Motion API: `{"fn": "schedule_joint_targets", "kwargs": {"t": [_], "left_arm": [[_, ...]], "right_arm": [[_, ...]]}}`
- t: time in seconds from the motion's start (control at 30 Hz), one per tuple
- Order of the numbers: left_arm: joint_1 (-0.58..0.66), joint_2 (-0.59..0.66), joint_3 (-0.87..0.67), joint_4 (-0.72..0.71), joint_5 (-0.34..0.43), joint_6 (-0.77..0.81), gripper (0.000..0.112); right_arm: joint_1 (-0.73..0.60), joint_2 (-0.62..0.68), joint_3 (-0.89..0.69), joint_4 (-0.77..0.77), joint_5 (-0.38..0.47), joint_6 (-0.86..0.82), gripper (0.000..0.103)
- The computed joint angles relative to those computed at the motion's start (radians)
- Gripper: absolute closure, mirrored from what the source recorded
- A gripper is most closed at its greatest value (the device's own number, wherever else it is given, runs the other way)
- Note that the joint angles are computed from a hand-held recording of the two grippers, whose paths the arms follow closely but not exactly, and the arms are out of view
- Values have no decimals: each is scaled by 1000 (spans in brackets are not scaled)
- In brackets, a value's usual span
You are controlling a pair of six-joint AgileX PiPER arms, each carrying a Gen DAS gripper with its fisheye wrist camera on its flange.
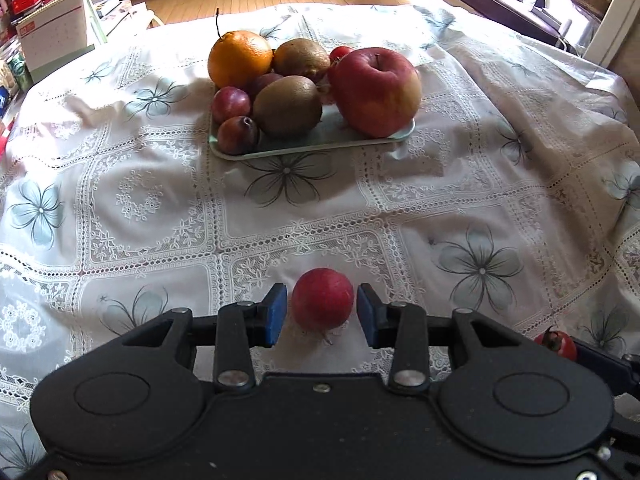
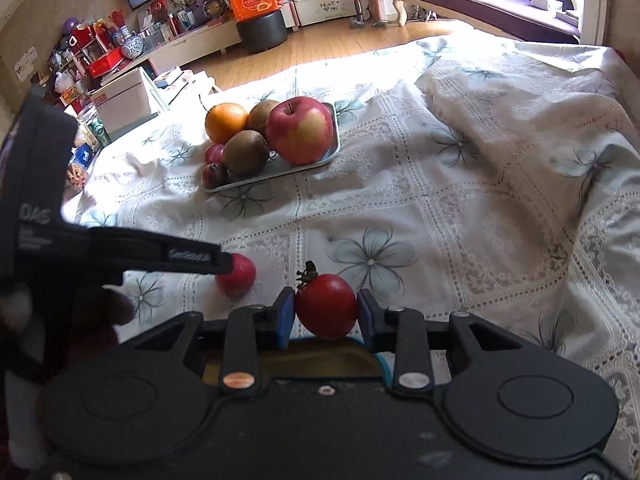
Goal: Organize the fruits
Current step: 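Grasp a red vine tomato with the right tool while the left tool grasps a red plum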
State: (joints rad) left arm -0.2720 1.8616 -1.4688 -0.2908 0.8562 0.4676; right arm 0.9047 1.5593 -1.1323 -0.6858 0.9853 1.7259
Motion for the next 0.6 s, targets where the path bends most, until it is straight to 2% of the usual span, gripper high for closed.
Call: {"fn": "schedule_joint_targets", "kwargs": {"t": [0.13,0.23,0.4,0.5,0.6], "left_arm": [[-27,17,12,62,-34,-49,62],[-28,35,3,47,-24,-48,59],[-76,68,17,143,-74,-123,59],[-73,73,13,135,-74,-134,60],[-61,89,-23,108,-40,-123,63]], "right_arm": [[20,-3,12,6,-9,11,69],[29,-2,16,6,-13,20,68],[24,7,24,18,-37,24,68],[24,11,21,24,-37,23,68],[24,11,19,30,-34,18,68]]}}
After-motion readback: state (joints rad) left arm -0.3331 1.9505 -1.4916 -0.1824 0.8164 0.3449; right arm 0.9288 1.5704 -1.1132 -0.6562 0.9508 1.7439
